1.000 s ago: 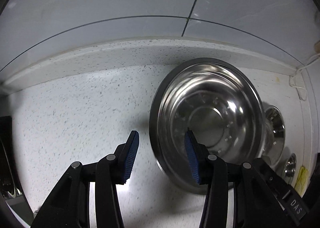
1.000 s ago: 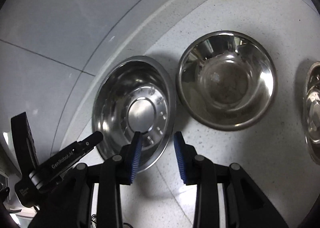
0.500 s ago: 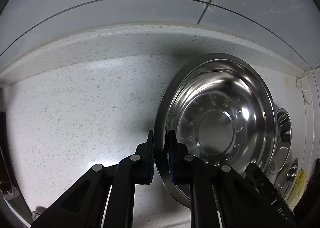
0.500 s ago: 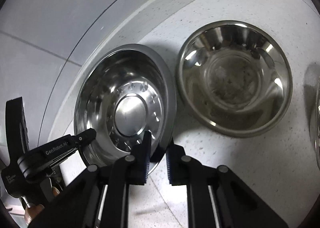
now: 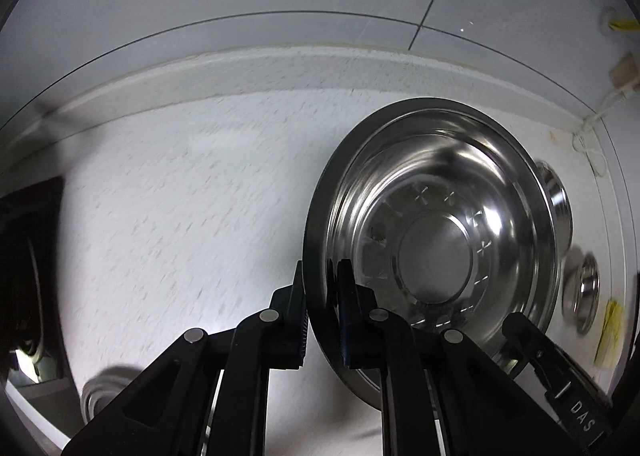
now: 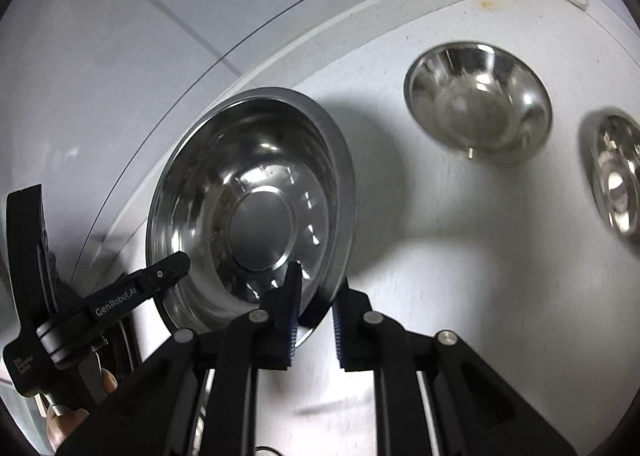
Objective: Organize plates and bowls
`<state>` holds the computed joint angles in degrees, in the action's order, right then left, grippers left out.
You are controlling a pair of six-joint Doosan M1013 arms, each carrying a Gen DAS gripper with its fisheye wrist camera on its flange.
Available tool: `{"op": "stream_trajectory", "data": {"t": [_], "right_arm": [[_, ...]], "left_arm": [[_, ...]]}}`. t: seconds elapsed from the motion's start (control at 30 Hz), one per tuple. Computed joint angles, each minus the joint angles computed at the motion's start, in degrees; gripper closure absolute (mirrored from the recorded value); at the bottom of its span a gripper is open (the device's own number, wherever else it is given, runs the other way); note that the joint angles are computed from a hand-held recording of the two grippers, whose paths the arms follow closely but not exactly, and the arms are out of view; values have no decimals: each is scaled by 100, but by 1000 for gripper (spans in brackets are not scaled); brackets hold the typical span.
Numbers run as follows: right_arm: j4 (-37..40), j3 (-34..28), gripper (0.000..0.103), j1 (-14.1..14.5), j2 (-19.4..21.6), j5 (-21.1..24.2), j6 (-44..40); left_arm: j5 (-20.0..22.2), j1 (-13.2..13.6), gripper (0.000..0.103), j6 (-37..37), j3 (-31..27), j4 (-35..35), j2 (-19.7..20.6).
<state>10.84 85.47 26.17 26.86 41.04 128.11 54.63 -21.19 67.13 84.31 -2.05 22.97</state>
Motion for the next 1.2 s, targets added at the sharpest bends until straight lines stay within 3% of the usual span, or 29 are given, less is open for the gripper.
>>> {"op": "stream_trajectory", "data": {"t": [0.2,0.43,0.7,0.73,0.8,0.97,1.03,1.1,1.2], "right_arm": [[124,476,89,246,-249,-64,-27],[144,784,89,417,-356,90,-8],[21,663,89,426,-182,192,-57],[-95,545,89,545,-114,226,96],[-119,703,89,640,-244,164,179],[542,946,84,523,-458,76,-345],[803,1092,65,437,-569,-39,-516],[844,1137,61,404,-613,-65,-493],[908,1246,60,301,-739,-69,-439]], "left_arm": [[-376,-75,93,-12,1020,62,-655],[-422,-143,92,139,1670,-34,-999],[-394,-283,91,80,1812,57,-1013],[-411,-331,91,24,1767,144,-969],[-424,-393,90,-68,1736,241,-929],[-363,-485,90,-197,1574,256,-791],[-323,-508,87,-290,1559,439,-821],[-321,-496,76,-350,1560,523,-884],[-353,-521,74,-528,1542,749,-975]]}}
